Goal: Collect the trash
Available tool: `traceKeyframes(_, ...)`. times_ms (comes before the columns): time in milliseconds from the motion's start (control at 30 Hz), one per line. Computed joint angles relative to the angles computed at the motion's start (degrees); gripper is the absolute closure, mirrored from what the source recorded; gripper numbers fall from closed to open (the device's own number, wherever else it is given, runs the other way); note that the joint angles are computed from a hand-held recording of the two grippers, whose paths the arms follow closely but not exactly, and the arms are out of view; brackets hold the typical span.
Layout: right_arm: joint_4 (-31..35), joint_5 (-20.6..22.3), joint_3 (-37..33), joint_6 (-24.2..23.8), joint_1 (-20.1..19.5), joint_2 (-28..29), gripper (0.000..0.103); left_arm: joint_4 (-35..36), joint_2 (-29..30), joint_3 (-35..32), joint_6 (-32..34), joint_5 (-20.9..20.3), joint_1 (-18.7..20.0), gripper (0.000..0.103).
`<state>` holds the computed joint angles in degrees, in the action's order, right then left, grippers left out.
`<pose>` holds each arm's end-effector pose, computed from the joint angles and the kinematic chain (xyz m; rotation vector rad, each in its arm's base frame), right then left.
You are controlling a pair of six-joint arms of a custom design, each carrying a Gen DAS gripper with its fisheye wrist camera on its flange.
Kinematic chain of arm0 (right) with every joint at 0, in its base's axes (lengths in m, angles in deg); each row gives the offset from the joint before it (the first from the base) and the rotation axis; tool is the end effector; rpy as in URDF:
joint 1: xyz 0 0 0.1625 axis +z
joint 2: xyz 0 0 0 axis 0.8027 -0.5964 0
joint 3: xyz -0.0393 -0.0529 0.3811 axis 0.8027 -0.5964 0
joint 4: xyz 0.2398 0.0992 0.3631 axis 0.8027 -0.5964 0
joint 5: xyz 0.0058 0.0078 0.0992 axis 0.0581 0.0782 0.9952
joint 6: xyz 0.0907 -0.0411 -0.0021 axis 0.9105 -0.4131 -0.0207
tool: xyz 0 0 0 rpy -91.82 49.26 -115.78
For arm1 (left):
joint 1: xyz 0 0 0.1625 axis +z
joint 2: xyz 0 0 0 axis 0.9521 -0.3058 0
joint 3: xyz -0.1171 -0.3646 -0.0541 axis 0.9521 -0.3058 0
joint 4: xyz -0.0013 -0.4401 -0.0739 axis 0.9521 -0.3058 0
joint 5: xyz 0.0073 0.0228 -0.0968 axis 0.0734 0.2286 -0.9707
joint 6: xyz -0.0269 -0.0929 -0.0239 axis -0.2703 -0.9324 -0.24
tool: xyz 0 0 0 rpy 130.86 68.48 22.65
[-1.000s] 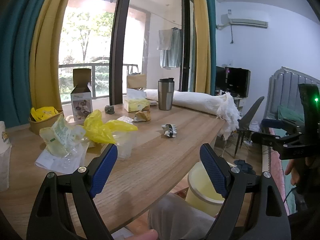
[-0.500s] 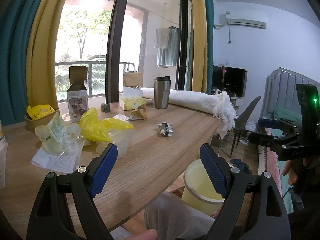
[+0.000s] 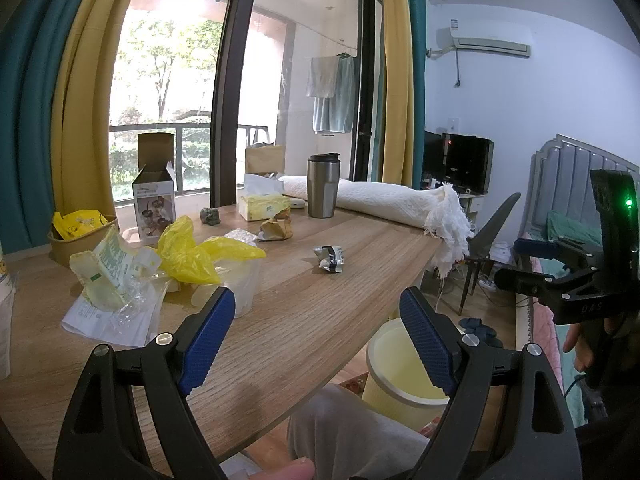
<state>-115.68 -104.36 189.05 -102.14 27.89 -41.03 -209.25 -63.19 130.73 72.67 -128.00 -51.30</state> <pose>0.0806 -0.3305 0.3474 0.7390 -2.1842 1.2330 -0.3274 -0.3499 0.0750 1.0400 2.2467 -1.3467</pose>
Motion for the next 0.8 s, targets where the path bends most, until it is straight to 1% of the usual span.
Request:
traceKeyframes(200,-0.2,-0.3,0.1,-0.3,0.1,0.1,0.009,0.3,-0.1,0.1,-0.2,0.0,0.0,0.016)
traceKeyframes(367,-1.0,-1.2,-0.4,-1.1,0.8,1.8,0.009,1.8,0.0,-0.3,-0.2,0.1,-0.1,0.016)
traceKeyframes(467,-1.4,-1.4,-0.9,-2.2,1.2,2.9,0.009,3.7,-0.4,-0.7,-0.2,1.4,0.0,0.016)
traceKeyframes(500,-1.8,-1.6,-1.2,-2.7,1.4,3.5,0.009,5.1,-0.7,-0.9,-0.8,1.9,0.3,0.016)
traceKeyframes(633,-3.8,-2.3,-2.4,-4.5,1.9,6.9,0.009,7.9,-2.9,-1.1,-1.8,1.2,2.9,0.016)
traceKeyframes(733,-5.8,-3.4,-4.4,-5.1,2.4,11.3,0.009,12.0,-4.4,-1.8,-2.7,1.9,4.9,0.016)
traceKeyframes(800,-6.3,-3.8,-5.9,-4.7,2.5,14.0,0.009,15.2,-5.4,-2.6,-3.0,2.0,6.4,0.016)
